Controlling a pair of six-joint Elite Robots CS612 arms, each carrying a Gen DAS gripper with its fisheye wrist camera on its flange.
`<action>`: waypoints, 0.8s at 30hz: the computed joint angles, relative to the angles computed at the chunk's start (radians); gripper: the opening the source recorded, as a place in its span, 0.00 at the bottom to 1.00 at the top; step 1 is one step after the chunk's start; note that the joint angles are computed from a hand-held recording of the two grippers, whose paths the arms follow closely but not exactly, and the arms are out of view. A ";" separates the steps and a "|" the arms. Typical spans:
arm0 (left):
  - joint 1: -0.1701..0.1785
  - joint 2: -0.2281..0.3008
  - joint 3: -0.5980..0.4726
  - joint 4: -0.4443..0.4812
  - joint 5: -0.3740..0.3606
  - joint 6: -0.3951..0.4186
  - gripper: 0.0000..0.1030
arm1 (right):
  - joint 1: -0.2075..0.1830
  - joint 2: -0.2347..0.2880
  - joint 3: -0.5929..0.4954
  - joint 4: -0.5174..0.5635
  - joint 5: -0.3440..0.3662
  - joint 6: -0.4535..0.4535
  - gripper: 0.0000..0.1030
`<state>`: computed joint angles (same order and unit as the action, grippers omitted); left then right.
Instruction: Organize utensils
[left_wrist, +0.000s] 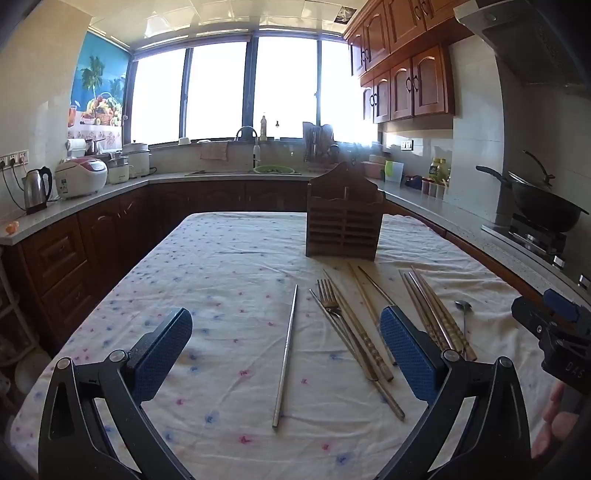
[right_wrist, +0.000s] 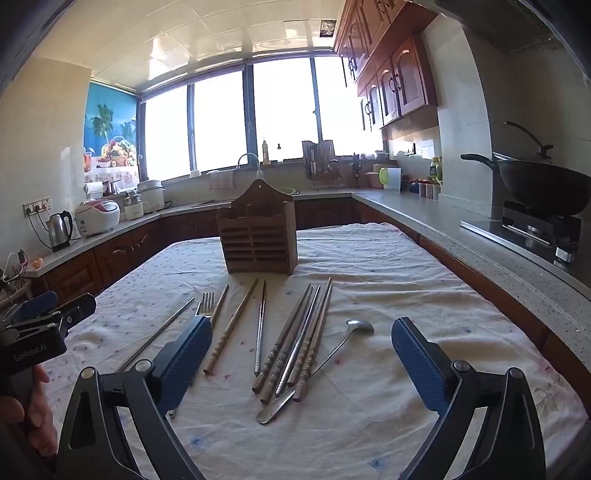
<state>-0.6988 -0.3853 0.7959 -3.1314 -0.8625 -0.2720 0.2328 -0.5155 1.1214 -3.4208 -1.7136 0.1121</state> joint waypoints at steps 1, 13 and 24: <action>-0.009 0.000 0.006 -0.020 0.017 0.027 1.00 | 0.000 0.000 0.000 0.004 0.002 -0.003 0.96; 0.017 -0.022 0.034 0.037 -0.089 -0.067 1.00 | 0.005 -0.001 0.000 -0.004 -0.018 -0.007 0.96; 0.019 -0.041 0.060 0.024 -0.092 -0.068 1.00 | 0.006 0.000 -0.002 -0.007 -0.018 -0.009 0.96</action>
<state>-0.6795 -0.4265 0.8556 -3.1069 -0.9543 -0.3403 0.2386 -0.5159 1.1193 -3.4276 -1.7316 0.1028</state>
